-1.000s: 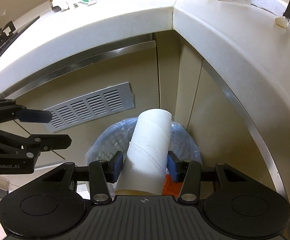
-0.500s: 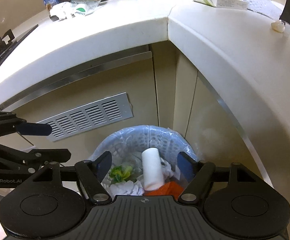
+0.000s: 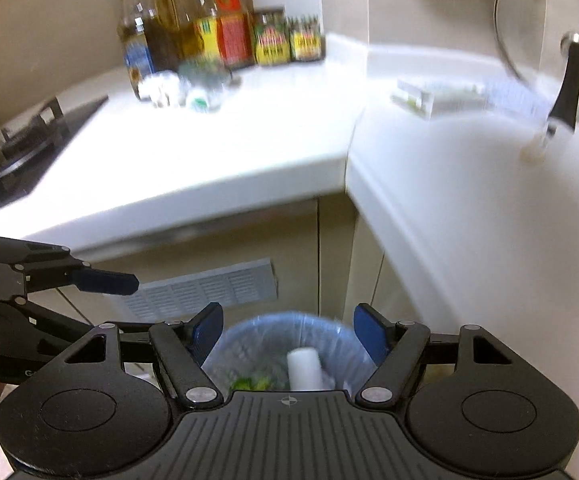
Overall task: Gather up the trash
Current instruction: 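Move the right gripper up to the toothbrush while the left gripper moves to the medicine box, then grasp the white toothbrush with the right gripper while the left gripper grasps the medicine box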
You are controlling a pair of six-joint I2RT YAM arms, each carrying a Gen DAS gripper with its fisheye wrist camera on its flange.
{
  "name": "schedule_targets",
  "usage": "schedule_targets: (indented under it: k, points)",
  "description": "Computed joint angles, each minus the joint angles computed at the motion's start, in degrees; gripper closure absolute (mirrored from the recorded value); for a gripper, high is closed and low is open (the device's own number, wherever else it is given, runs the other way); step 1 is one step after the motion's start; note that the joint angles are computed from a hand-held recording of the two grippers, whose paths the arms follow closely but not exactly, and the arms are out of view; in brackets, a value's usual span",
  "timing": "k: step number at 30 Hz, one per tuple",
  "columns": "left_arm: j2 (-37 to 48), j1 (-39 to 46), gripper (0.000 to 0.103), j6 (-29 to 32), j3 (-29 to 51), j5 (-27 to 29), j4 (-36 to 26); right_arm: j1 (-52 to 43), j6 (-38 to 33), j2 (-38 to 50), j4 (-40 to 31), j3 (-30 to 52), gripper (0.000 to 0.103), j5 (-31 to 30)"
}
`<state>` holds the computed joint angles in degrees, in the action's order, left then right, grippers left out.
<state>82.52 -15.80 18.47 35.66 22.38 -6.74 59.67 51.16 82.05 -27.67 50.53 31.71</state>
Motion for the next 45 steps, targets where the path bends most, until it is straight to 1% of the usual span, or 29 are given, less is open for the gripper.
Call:
schedule_targets:
  k: [4, 8, 11, 13, 15, 18, 20, 23, 25, 27, 29, 31, 32, 34, 37, 40, 41, 43, 45]
  points:
    - [-4.1, -0.1, 0.047, -1.0, 1.2, 1.7, -1.6, 1.2, -0.4, -3.0, -3.0, 1.9, 0.031, 5.0]
    - [-4.6, -1.4, 0.047, -2.5, 3.5, 2.0, -0.6, 0.1, -0.5, -5.6, -6.3, 3.6, 0.031, 9.7]
    - [-3.0, -2.2, 0.047, -3.3, 6.1, 2.6, 0.3, -2.2, 0.5, -7.2, -9.1, 4.6, 0.031, 11.8]
    - [-1.4, -2.9, 0.045, -3.7, 8.3, 3.1, 1.0, -3.9, 2.8, -7.7, -12.1, 5.7, 0.031, 13.4]
    - [0.2, -3.8, 0.042, -3.4, 10.5, 3.4, 1.8, -6.0, 3.9, -9.1, -13.3, 5.7, 0.031, 14.6]
    - [3.6, -5.7, 0.041, -3.6, 14.3, 2.7, 2.7, -10.4, 1.7, -11.6, -13.3, 5.4, 0.031, 15.9]
    - [6.1, -7.4, 0.041, -4.4, 17.0, 1.1, 3.2, -14.5, -1.5, -13.0, -11.3, 4.4, 0.031, 15.9]
    - [9.8, -9.5, 0.038, -6.9, 21.1, -1.8, 4.7, -24.0, -9.5, -14.3, -3.4, 1.1, 0.031, 10.8]
    - [12.9, -11.0, 0.037, -9.0, 24.8, -4.5, 4.4, -31.8, -15.4, -12.6, 3.1, -0.4, 0.031, 5.5]
    - [16.3, -12.1, 0.035, -10.9, 28.7, -6.2, 4.2, -40.0, -20.8, -9.5, 9.3, -1.4, 0.031, -0.1]
    - [20.1, -13.5, 0.035, -11.4, 33.4, -8.7, 3.4, -46.4, -24.7, -5.2, 14.2, -1.5, 0.031, -4.6]
    - [23.9, -14.6, 0.035, -12.2, 38.3, -11.1, 2.1, -52.0, -27.4, 0.4, 17.9, -0.2, 0.039, -9.1]
    - [25.9, -15.0, 0.035, -12.9, 40.9, -11.6, 1.1, -54.2, -28.4, 3.2, 18.9, 0.9, 0.047, -11.1]
    - [29.9, -15.8, 0.034, -13.4, 46.4, -12.5, -0.9, -57.0, -30.7, 8.0, 20.7, 3.0, 0.049, -13.4]
    - [35.2, -17.0, 0.034, -12.9, 54.0, -14.4, -3.4, -58.9, -32.5, 12.4, 21.6, 5.5, 0.053, -15.9]
    - [41.1, -17.8, 0.034, -12.4, 62.9, -15.1, -6.8, -58.6, -34.9, 13.5, 22.3, 6.1, 0.06, -15.8]
    - [43.1, -18.0, 0.033, -12.0, 66.1, -15.3, -8.0, -58.5, -35.4, 13.4, 22.4, 6.0, 0.068, -16.0]
    - [47.1, -18.6, 0.028, -10.7, 72.2, -15.4, -10.2, -58.1, -36.2, 12.9, 22.4, 5.7, 0.071, -16.1]
    - [51.6, -19.0, 0.026, -8.8, 79.4, -15.0, -13.2, -58.2, -36.4, 11.7, 22.9, 4.4, 0.079, -16.4]
